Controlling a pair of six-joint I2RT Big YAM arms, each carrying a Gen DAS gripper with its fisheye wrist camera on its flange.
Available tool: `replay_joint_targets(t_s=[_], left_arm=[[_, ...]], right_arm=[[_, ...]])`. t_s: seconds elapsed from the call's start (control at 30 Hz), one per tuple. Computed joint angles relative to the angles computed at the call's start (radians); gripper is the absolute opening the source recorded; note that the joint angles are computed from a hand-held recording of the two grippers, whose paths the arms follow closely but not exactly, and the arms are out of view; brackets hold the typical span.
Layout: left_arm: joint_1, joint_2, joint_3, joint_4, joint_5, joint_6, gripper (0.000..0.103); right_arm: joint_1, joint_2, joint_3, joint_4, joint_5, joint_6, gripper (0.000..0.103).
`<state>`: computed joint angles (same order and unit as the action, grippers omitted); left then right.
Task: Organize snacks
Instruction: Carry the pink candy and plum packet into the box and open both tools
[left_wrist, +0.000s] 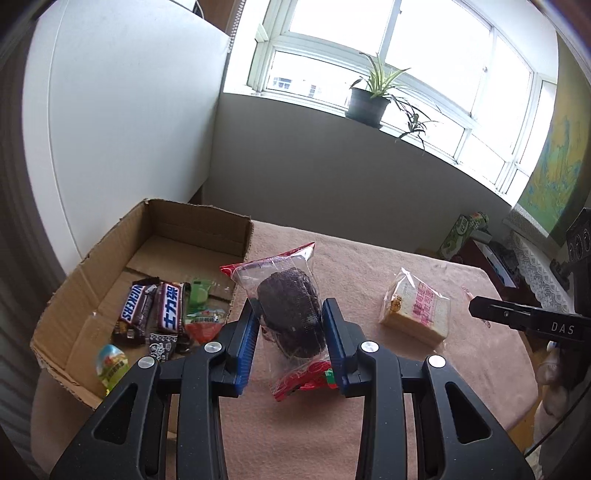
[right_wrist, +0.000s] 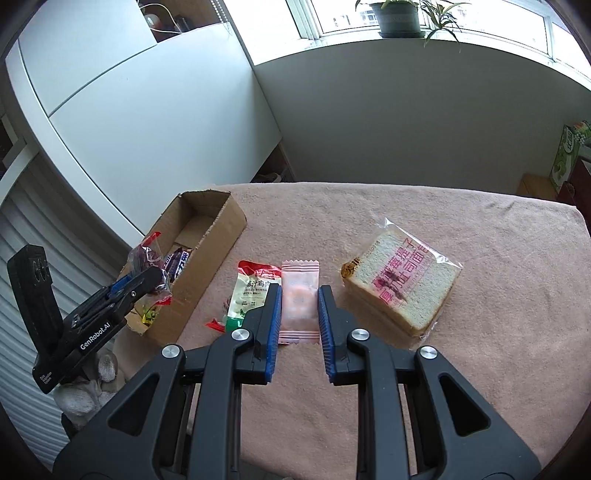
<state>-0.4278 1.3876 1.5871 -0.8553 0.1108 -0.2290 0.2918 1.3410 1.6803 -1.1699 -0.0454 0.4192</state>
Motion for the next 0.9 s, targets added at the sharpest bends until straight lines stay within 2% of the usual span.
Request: replay_joint_targets(t_s=[0.17,0.37,0.47,0.73,0.9], left_arm=[[0.051,-0.008,-0.019,0.012,-0.007,-0.022,0.033],[0.128,-0.016,-0.050,0.008,-0.005,-0.012,0.033],[0.156,-0.013,-0.062,0.000,-0.030,-0.004,0.033],[0.173,0.003,-0.071,-0.001,-0.101,0.041,0.033],[0.184,0.004,-0.075,0.003,-0.089,0.057,0.033]], right_arm=[[0.066,0.113,0.133,0.000,0.017,-0.013,0.020],[0.124,0.276,0.319,-0.021,0.038,-0.040,0.020],[0.147,0.364,0.414,-0.044,0.047,-0.051,0.020],[0.186,0.548,0.615,-0.110,0.037,-0.068,0.020],[0.192,0.637,0.723,-0.142,0.017,-0.061,0.021]])
